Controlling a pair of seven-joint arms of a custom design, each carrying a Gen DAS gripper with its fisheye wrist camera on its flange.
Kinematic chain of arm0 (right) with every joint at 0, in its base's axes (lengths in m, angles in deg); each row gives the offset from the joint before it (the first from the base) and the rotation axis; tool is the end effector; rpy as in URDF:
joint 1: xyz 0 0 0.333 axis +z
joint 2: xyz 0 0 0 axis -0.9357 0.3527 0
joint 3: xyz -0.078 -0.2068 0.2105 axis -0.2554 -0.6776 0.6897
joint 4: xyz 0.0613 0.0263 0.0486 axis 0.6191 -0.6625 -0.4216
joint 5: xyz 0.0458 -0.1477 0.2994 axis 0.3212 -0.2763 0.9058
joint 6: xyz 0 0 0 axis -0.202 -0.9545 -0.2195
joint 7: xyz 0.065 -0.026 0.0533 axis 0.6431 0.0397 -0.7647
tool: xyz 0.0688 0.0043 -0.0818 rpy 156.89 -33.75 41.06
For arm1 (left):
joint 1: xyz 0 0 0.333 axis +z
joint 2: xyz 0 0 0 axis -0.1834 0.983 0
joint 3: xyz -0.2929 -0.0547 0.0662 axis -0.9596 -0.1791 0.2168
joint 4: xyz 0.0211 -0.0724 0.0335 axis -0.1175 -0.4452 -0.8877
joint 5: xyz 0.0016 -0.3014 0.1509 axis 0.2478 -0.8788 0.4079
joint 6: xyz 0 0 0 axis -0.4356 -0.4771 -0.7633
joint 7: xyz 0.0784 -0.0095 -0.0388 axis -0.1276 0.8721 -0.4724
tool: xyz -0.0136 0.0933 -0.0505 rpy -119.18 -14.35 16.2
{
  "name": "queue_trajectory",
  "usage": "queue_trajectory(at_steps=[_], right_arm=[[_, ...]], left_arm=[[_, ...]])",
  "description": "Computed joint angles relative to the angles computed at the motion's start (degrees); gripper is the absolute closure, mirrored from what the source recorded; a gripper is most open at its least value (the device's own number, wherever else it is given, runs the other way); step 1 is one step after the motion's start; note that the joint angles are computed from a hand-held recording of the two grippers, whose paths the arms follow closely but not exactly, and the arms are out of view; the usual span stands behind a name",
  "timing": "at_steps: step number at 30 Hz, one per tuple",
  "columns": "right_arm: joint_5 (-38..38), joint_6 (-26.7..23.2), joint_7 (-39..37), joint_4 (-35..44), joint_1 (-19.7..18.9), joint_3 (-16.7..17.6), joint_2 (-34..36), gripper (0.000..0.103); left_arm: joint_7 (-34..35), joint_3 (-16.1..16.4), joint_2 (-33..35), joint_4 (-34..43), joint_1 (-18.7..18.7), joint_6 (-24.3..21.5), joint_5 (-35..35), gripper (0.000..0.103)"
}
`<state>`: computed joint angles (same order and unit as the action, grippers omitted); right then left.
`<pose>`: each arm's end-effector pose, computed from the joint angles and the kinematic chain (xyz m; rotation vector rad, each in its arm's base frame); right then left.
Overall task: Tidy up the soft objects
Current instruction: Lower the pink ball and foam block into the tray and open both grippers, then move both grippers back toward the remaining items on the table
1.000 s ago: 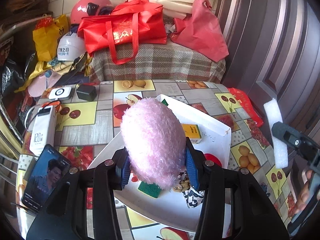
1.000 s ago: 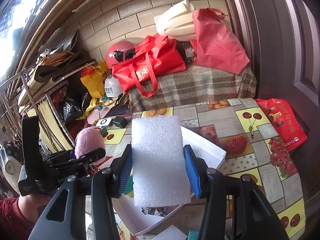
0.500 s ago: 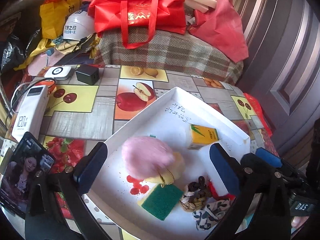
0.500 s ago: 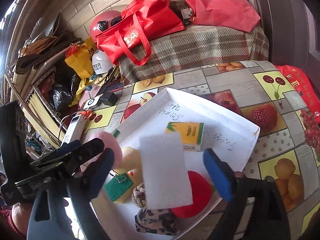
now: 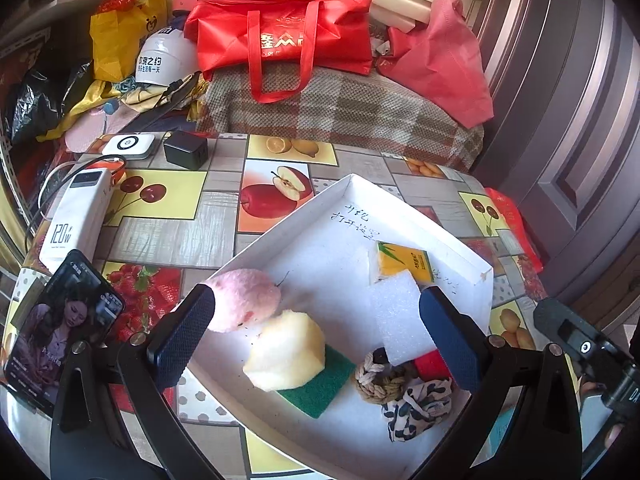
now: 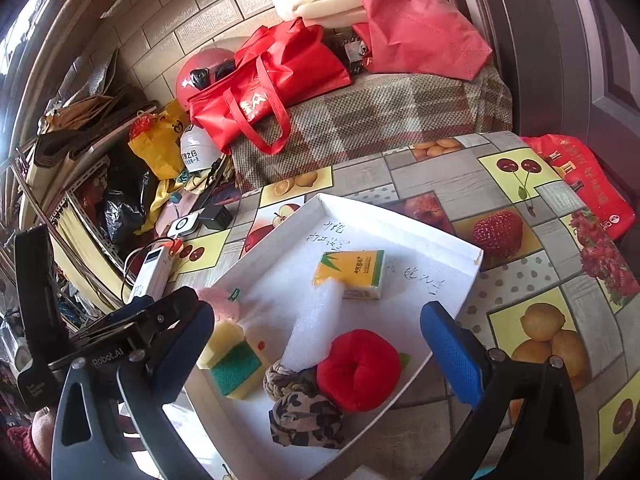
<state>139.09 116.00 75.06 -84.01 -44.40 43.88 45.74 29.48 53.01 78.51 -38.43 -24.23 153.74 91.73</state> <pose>0.4495 0.1984 0.4491 -1.7593 1.3619 -0.2773 0.4322 -0.2637 0.4261 -2.0285 1.4975 -0.9207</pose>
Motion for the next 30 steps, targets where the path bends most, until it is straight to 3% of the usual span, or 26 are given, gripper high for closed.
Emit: queue_trajectory(at_steps=[6,11,13,16,18,20,24,27,30], right_arm=[[3.23,-0.13,-4.32,-7.19,-0.63,-1.17,-8.54,0.000],[-15.14,-5.05,6.26,-17.94,-0.82,-1.67,-13.89,0.000],[-22.97,-5.54,8.44,-20.39,-0.35,-0.68,-13.42,0.000],[-25.32,-1.74,1.96,-21.11,4.11,-1.01,-10.25,0.000],[-27.58,-1.84,-1.31,-19.80,5.88,-1.75,-7.22,0.000],[-34.33,-5.04,0.90,-18.41,4.69,-1.52,-4.62,0.000],[-41.19,-5.19,5.30,-17.33,3.11,-0.64,-1.25,0.000],[-39.12,-11.58,4.56,-17.00,2.00,-1.12,-2.09,0.000],[-36.19,-13.79,2.71,-20.22,2.70,-0.76,-5.65,0.000]], left_arm=[[-5.87,-1.38,-6.77,-6.64,0.39,1.03,3.86,0.000],[-10.54,-2.90,-11.25,-12.64,1.34,4.09,4.73,0.000],[-10.05,-3.69,-12.33,-14.30,1.25,4.52,3.60,0.000],[-8.14,-4.75,-13.76,-16.41,0.91,4.55,0.44,0.000],[-7.40,-5.45,-14.99,-17.81,0.86,4.31,-1.47,0.000],[-7.01,-6.12,-16.37,-19.11,0.99,4.15,-3.01,0.000],[-5.88,-7.63,-18.94,-21.82,1.35,4.01,-5.17,0.000],[-5.99,-8.81,-19.89,-23.53,1.51,3.98,-6.93,0.000],[-4.63,-9.42,-19.96,-25.05,0.99,4.14,-9.88,0.000]])
